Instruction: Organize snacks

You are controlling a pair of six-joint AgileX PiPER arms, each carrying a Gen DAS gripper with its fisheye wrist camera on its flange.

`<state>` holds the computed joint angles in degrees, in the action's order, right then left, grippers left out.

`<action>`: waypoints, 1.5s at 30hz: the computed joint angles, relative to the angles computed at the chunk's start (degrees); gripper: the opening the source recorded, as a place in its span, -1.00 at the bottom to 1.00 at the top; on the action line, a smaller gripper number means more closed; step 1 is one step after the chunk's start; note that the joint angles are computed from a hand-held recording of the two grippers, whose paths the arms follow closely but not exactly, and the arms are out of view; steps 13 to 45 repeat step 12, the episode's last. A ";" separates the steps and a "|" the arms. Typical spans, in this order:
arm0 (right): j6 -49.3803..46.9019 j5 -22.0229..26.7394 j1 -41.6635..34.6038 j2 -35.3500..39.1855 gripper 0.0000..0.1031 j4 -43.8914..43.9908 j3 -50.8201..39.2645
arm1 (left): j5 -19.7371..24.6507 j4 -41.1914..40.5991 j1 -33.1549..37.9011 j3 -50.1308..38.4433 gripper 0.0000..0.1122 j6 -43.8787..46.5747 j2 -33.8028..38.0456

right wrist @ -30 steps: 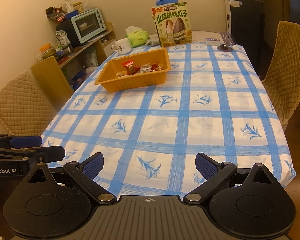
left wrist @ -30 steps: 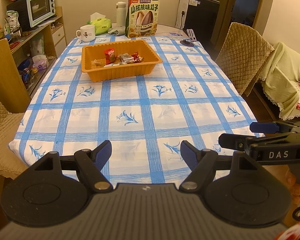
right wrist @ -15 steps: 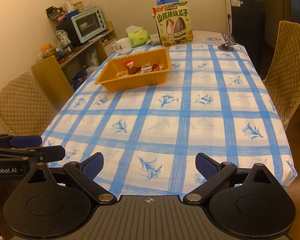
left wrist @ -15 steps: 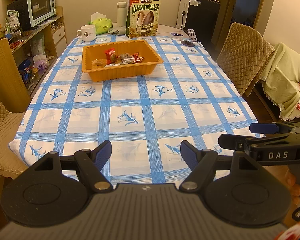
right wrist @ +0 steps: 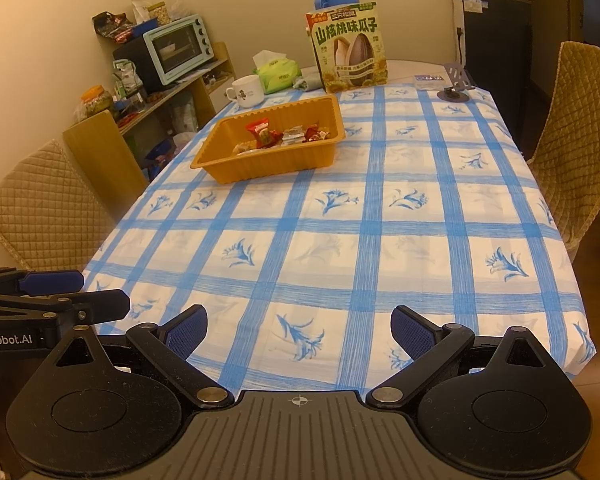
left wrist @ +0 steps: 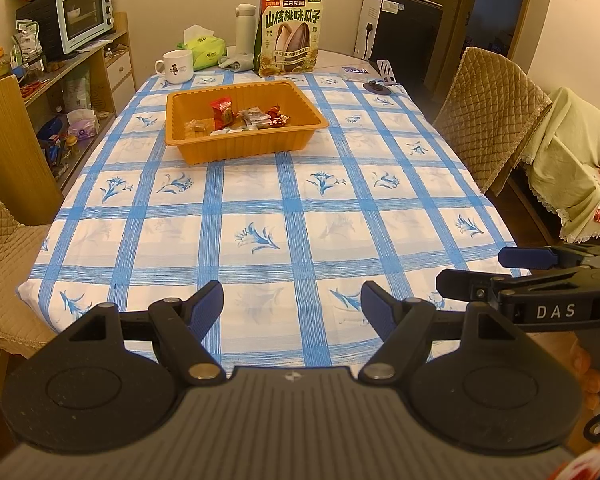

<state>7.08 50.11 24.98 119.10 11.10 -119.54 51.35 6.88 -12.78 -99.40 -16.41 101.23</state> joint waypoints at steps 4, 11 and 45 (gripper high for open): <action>0.26 0.17 0.18 0.28 0.90 -0.23 -0.48 | -0.06 0.09 0.00 0.03 0.32 -0.18 0.00; 0.52 0.46 0.51 0.00 0.90 -0.39 -0.32 | -0.14 -0.49 1.11 -0.56 0.32 0.40 0.41; 0.60 0.55 0.59 -0.04 0.89 -0.44 -0.29 | 0.20 -0.37 1.17 -0.96 0.32 0.20 0.68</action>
